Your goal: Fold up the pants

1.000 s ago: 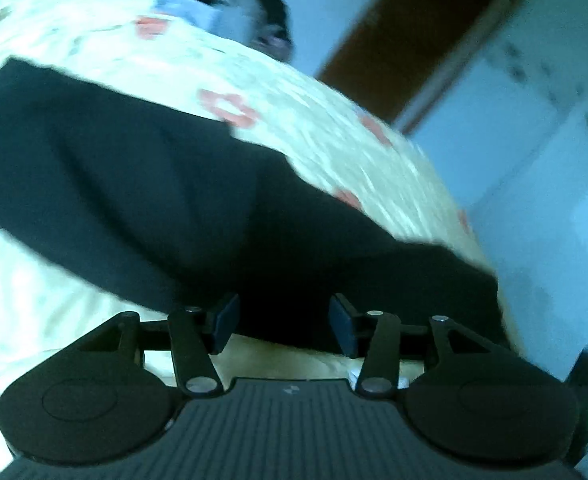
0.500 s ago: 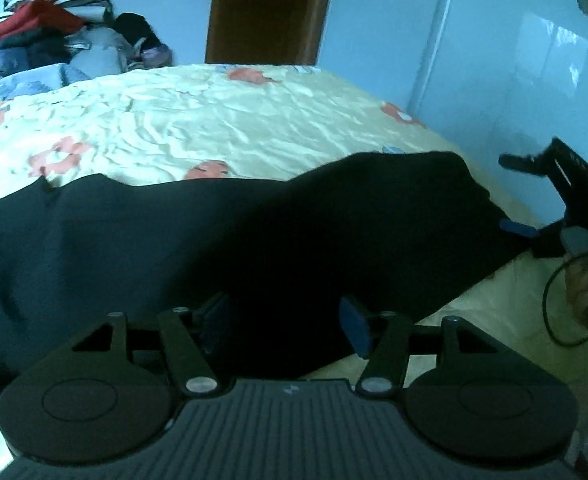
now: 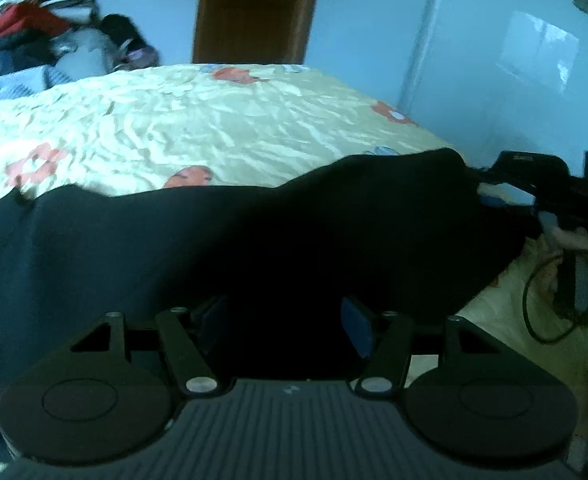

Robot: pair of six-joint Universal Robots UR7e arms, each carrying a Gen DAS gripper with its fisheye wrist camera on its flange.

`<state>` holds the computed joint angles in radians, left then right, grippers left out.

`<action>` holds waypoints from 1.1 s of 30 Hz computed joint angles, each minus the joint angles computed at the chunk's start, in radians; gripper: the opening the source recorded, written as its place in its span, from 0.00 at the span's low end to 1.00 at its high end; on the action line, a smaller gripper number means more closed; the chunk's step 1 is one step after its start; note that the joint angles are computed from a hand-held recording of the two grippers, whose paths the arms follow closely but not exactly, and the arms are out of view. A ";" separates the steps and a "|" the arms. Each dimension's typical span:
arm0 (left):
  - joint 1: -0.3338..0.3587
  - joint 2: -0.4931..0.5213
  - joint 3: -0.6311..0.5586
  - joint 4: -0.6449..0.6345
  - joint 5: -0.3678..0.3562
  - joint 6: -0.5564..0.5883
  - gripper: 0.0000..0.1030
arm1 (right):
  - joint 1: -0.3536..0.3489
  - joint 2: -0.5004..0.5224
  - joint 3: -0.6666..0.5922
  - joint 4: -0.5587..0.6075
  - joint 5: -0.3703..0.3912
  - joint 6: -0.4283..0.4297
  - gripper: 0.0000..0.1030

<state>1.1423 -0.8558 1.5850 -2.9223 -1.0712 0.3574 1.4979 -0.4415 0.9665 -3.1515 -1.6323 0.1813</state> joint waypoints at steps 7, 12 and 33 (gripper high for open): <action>-0.001 0.038 -0.018 0.003 -0.055 0.148 0.64 | -0.028 -0.048 0.075 -0.084 0.190 0.083 0.08; -0.005 0.080 -0.038 -0.026 -0.060 0.214 0.64 | -0.021 -0.068 0.082 -0.107 0.331 0.110 0.08; 0.000 0.101 -0.060 -0.187 -0.129 0.222 0.06 | 0.009 -0.034 -0.042 -0.068 0.399 0.076 0.08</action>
<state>1.1424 -0.7546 1.5254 -3.1091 -1.1999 0.5793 1.5065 -0.4758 0.9245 -3.2192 -1.2330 0.2569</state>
